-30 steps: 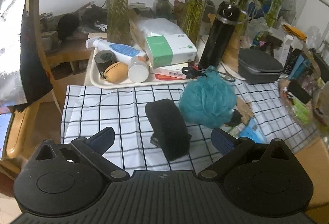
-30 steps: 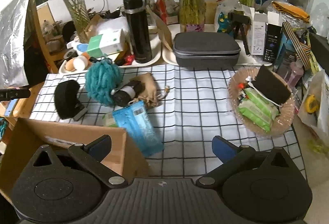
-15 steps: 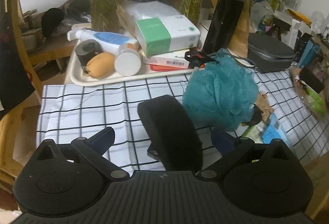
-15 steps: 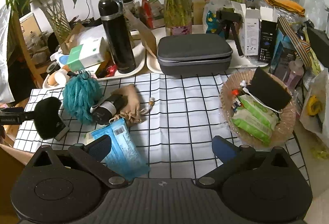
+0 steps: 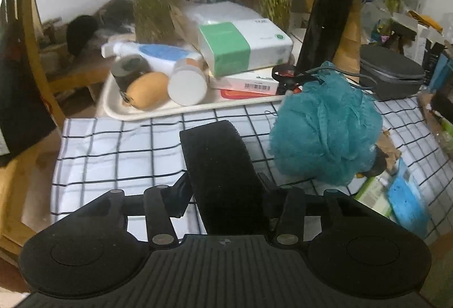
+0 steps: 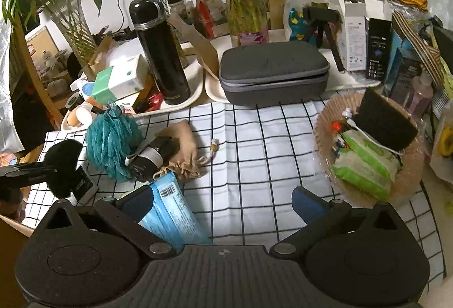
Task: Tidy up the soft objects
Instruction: 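Close the right gripper on the blue snack packet and lift it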
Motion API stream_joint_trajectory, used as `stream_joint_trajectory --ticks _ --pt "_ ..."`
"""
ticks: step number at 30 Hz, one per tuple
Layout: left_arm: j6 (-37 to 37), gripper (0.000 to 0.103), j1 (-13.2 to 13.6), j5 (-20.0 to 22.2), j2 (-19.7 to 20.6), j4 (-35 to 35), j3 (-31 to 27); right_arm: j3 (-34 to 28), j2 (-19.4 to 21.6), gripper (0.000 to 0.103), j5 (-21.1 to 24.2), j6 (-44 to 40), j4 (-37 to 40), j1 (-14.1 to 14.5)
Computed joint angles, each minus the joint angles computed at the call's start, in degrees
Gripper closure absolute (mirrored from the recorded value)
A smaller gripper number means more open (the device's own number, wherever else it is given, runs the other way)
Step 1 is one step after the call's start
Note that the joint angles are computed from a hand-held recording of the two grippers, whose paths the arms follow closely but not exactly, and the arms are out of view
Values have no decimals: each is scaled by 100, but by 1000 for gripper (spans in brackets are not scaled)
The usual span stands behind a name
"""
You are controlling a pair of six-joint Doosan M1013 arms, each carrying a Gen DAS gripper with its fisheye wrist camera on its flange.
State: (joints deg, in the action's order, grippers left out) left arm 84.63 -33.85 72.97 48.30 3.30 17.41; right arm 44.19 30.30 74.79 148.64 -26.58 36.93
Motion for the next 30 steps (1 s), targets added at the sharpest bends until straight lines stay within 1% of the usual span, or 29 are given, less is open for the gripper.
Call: stream_joint_trajectory --ticks 3,7,10,12,16,21,23,25,30 --pt "-23 57 27 -298 -213 -119 370 28 -8 0 -144 -40 69 -35" --pt "-122 57 26 -756 -515 -66 893 71 -16 0 -361 -205 241 -88" --pt "-212 57 43 -936 -642 -133 1106 7 37 0 -322 -325 339 -127" --pt "-281 57 50 -985 -674 -99 1156 -48 79 0 -269 -390 383 -146" --pt "-412 57 85 -1086 -703 -146 1205 -53 122 0 -399 -609 664 -235" --pt "-463 57 105 -1109 -702 -172 1225 -125 250 0 -552 -1148 1104 -371" --pt "-455 57 111 -1144 -716 -207 1251 -120 293 0 -709 -1462 1421 -443" --pt "-435 57 116 -1150 -713 -241 1247 -182 372 0 -759 -1802 1729 -505" --pt "-389 57 124 -1126 -706 -319 1246 -469 623 0 -669 -2791 2500 -628"
